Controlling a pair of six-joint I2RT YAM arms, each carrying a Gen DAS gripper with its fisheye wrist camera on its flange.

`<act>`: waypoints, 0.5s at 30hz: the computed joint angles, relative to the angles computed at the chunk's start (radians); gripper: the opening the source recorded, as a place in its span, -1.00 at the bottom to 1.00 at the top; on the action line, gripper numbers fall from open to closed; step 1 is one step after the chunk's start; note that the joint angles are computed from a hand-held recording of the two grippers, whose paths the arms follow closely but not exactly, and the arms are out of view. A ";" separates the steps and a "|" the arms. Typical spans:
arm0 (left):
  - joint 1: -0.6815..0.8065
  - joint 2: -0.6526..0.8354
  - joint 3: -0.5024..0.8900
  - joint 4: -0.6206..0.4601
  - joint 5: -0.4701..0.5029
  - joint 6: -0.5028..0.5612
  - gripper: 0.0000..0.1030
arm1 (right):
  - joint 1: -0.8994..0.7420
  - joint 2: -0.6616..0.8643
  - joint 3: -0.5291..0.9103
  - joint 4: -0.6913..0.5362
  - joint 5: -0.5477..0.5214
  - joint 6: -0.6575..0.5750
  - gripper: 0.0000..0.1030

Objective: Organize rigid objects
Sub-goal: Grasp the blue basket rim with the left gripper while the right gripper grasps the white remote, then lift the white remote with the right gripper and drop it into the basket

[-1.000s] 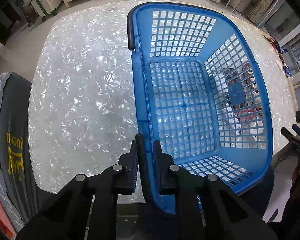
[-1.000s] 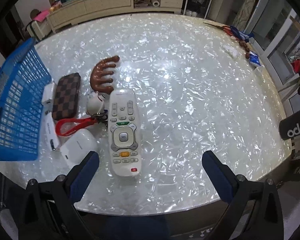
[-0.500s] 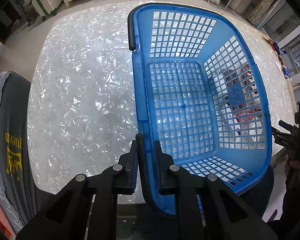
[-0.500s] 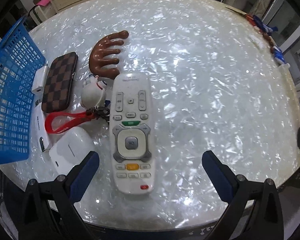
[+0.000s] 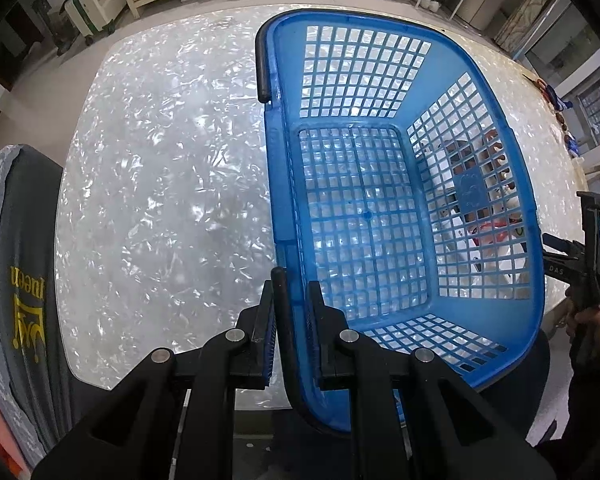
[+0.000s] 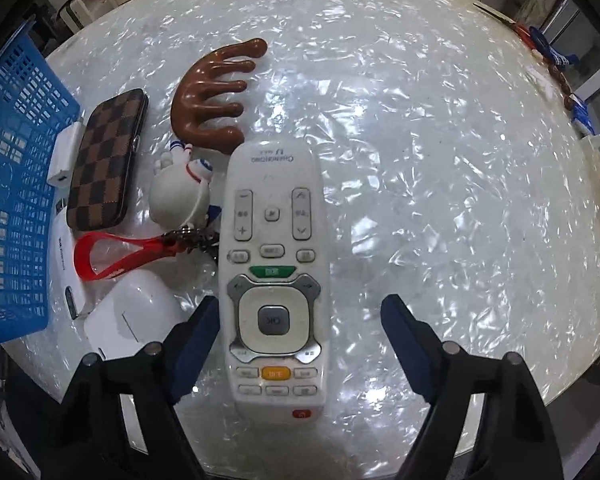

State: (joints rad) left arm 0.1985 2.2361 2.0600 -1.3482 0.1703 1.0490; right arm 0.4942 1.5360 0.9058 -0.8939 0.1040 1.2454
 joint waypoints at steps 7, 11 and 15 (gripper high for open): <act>0.002 -0.023 -0.039 0.034 0.008 0.003 -0.70 | 0.016 -0.003 0.009 0.004 0.046 0.002 -0.11; 0.009 -0.019 -0.033 0.028 0.022 0.001 -0.70 | 0.010 -0.016 -0.004 0.020 0.042 0.001 -0.11; 0.014 -0.015 -0.029 0.019 0.030 0.009 -0.70 | 0.023 -0.086 -0.032 0.002 0.044 0.037 -0.11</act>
State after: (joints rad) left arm 0.2127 2.2207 2.0313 -1.3288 0.1998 1.0580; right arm 0.5169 1.4502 0.8741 -0.8917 0.1476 1.2825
